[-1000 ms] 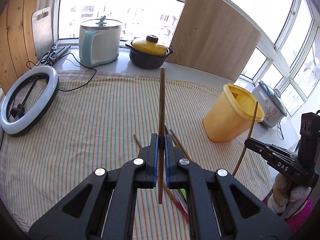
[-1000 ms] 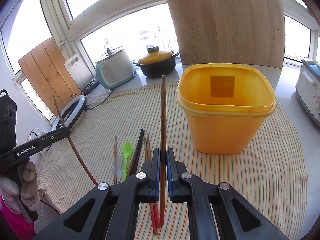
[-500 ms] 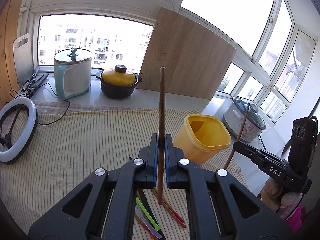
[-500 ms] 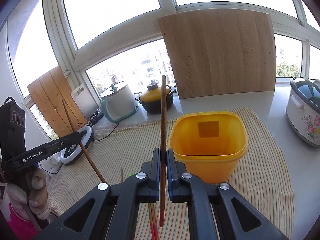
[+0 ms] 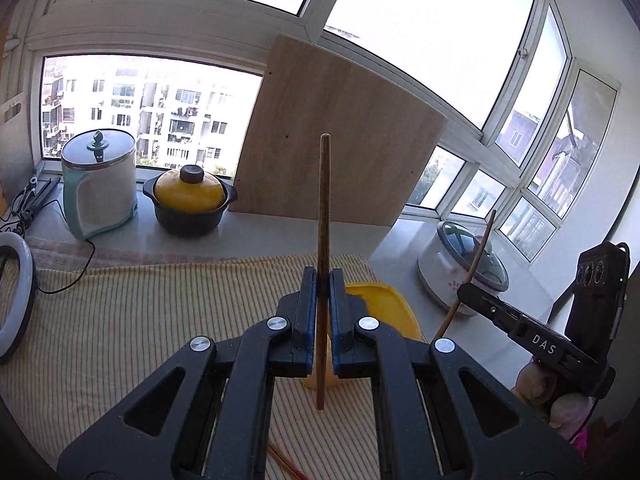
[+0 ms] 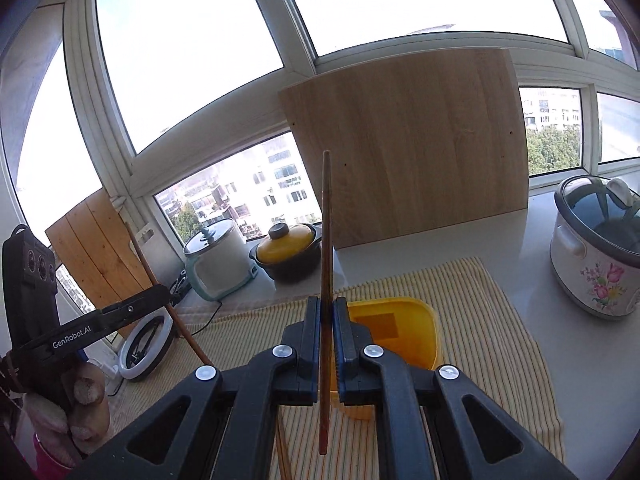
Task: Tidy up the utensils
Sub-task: 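Lift the left tool's chopstick over the yellow container while the right tool carries its chopstick there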
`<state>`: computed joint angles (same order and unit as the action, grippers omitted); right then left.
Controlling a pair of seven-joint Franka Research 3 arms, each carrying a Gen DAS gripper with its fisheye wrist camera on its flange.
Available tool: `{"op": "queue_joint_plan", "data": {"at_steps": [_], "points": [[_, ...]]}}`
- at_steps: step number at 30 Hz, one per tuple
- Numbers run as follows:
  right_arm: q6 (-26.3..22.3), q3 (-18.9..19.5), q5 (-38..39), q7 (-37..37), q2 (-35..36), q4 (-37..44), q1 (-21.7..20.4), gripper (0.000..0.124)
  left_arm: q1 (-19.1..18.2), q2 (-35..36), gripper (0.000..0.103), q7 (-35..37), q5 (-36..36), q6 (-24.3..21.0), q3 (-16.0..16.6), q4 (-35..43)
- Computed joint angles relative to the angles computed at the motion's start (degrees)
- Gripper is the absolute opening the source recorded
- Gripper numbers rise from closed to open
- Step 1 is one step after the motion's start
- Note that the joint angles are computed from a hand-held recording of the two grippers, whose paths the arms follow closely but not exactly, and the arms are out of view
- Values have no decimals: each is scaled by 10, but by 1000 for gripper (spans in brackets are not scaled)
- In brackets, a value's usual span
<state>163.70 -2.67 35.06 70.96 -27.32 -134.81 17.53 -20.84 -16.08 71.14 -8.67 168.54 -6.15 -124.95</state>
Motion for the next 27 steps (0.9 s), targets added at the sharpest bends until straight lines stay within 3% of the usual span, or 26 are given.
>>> {"op": "queue_joint_plan", "data": {"at_steps": [10, 22, 27], "points": [[13, -29, 44, -24, 27, 40, 8, 4, -4, 65, 3, 16, -42, 18, -9, 70], [32, -40, 107, -58, 80, 69, 3, 4, 45, 125, 3, -54, 20, 22, -52, 110], [32, -30, 109, -68, 92, 70, -7, 4, 46, 141, 3, -40, 5, 18, -59, 115]]}}
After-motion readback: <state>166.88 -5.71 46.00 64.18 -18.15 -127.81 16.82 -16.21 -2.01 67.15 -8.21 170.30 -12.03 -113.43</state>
